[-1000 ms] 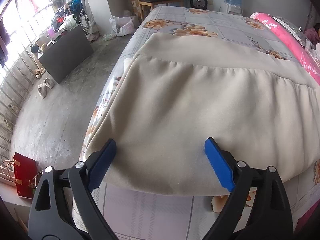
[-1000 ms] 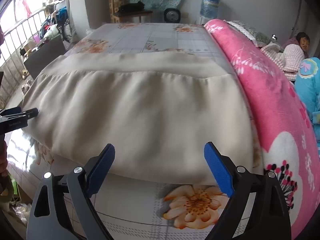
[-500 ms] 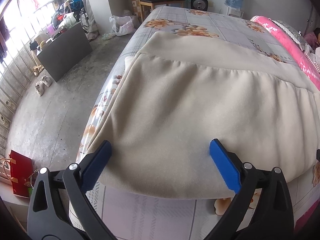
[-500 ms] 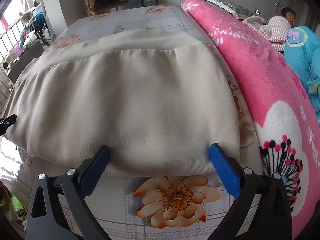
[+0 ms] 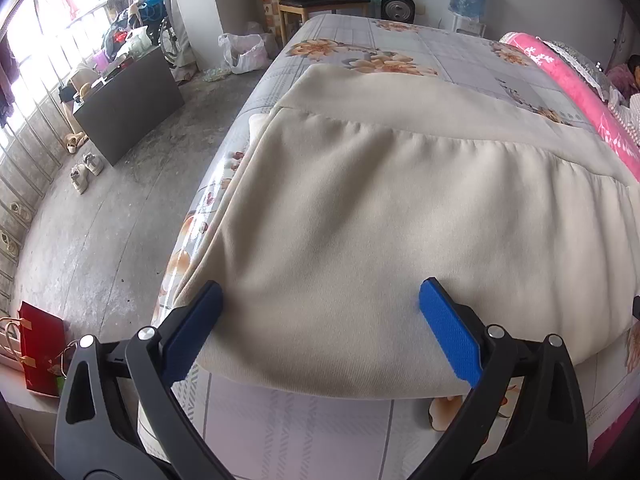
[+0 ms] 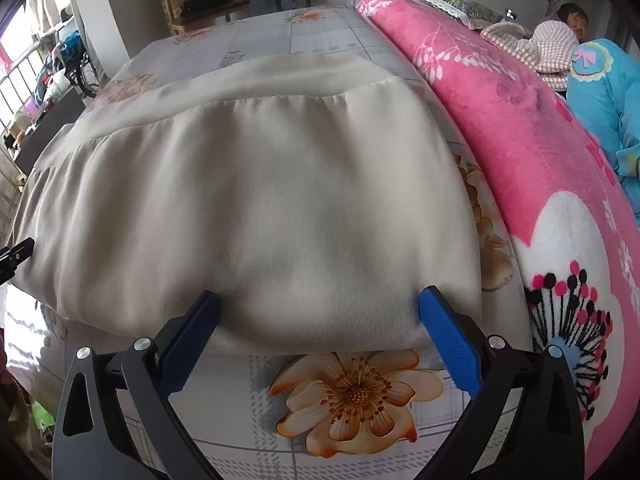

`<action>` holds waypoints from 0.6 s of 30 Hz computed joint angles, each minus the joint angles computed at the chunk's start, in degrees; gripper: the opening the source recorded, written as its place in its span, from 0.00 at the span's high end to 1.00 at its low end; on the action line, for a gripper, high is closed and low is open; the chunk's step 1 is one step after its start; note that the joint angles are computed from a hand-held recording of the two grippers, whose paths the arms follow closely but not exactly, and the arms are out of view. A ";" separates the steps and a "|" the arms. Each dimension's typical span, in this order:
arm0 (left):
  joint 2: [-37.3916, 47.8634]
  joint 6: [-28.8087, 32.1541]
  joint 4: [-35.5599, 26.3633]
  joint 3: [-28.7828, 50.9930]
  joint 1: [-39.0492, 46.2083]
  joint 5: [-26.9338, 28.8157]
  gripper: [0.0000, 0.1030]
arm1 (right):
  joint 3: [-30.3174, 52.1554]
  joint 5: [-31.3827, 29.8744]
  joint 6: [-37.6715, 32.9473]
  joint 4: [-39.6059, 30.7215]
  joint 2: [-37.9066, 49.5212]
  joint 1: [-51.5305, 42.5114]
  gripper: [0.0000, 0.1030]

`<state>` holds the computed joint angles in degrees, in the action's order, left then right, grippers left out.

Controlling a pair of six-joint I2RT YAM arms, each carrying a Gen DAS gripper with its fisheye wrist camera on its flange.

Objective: Fold large clothes
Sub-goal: 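Press the folded jacket edge flat with both open grippers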

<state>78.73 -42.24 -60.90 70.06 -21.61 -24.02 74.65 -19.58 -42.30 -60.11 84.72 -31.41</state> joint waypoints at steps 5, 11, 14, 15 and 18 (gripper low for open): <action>0.16 -0.31 -0.31 0.24 -0.27 -0.37 0.08 | 0.18 -0.84 -0.72 -0.48 0.21 -0.61 0.06; -0.07 -0.67 -0.08 -0.08 -0.73 -1.10 0.08 | 0.31 -2.09 -1.55 -0.77 0.50 -1.49 0.06; -0.81 -0.10 1.12 -1.17 -0.96 -1.67 0.08 | -0.67 -2.89 -2.09 0.09 -0.07 -1.93 0.06; -1.04 0.10 1.25 -1.26 -1.13 -1.99 0.08 | -0.88 -2.89 -2.32 0.28 -0.40 -1.95 0.06; -3.65 -0.49 1.24 -2.15 -3.50 -5.63 0.08 | -1.59 -2.16 -2.50 0.32 -2.71 -1.55 0.06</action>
<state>75.08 -42.73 -59.66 67.91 -25.11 -29.65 73.06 -21.74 -44.80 -59.80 82.01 -32.96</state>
